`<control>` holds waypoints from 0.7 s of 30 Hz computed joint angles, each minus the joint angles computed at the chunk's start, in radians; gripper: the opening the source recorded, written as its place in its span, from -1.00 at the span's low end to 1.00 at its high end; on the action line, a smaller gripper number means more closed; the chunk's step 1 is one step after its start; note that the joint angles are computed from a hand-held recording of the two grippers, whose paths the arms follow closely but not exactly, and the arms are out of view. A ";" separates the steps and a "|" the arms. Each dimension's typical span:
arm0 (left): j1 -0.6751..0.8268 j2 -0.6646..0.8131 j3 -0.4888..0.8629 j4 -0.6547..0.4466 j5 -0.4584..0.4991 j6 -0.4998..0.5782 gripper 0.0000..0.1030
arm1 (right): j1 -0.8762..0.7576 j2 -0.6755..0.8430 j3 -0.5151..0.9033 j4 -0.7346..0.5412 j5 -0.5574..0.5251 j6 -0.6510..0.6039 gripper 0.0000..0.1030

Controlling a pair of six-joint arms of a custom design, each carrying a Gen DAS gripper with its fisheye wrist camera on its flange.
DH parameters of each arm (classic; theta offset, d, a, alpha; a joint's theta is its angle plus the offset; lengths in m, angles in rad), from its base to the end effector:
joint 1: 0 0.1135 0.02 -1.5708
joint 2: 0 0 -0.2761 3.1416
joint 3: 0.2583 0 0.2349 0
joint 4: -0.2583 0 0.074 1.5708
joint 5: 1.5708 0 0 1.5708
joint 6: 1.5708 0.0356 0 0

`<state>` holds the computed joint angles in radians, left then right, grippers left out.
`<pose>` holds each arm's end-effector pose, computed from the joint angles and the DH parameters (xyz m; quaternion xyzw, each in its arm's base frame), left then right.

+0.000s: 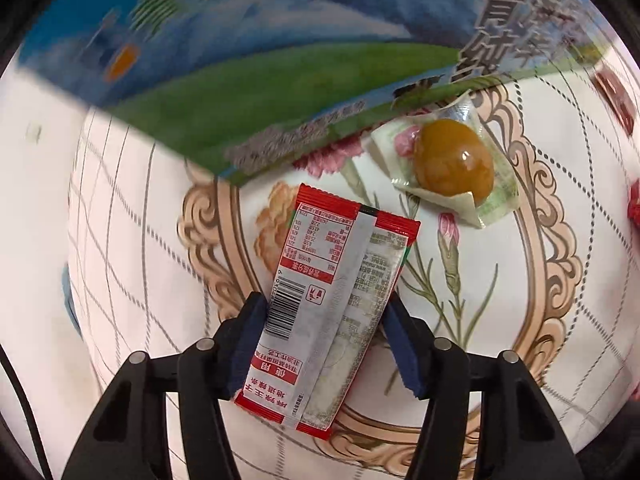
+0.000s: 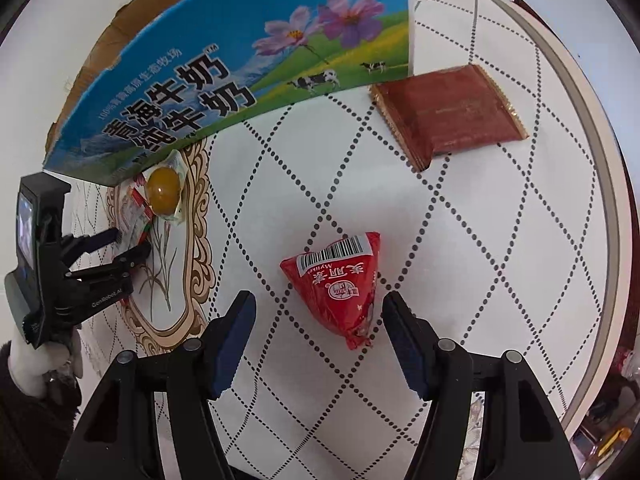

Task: Organize snacks
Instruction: 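Grasp the red-white strip packet with the left gripper while the right grasps the red triangular packet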

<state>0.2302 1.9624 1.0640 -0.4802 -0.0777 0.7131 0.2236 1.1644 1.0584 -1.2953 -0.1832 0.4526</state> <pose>0.3252 0.0791 0.1209 0.2342 0.9667 0.0780 0.0678 0.1560 0.0421 0.2953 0.1057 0.9866 0.1139 0.0493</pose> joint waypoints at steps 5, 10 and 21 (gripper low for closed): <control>0.087 0.003 0.035 -0.222 0.067 -0.195 0.09 | -0.040 -0.009 0.045 -0.043 -0.003 -0.055 0.33; 0.178 0.036 0.025 -0.369 0.189 -0.277 0.16 | -0.104 -0.040 0.019 -0.059 -0.031 -0.124 0.33; 0.072 -0.017 -0.093 -0.263 0.169 -0.329 0.27 | -0.035 -0.025 0.024 -0.011 0.035 -0.163 0.33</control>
<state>0.3021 1.9452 0.9706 -0.7427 0.0916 0.3844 0.1882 1.1398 1.0827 -1.3063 -0.1480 0.2891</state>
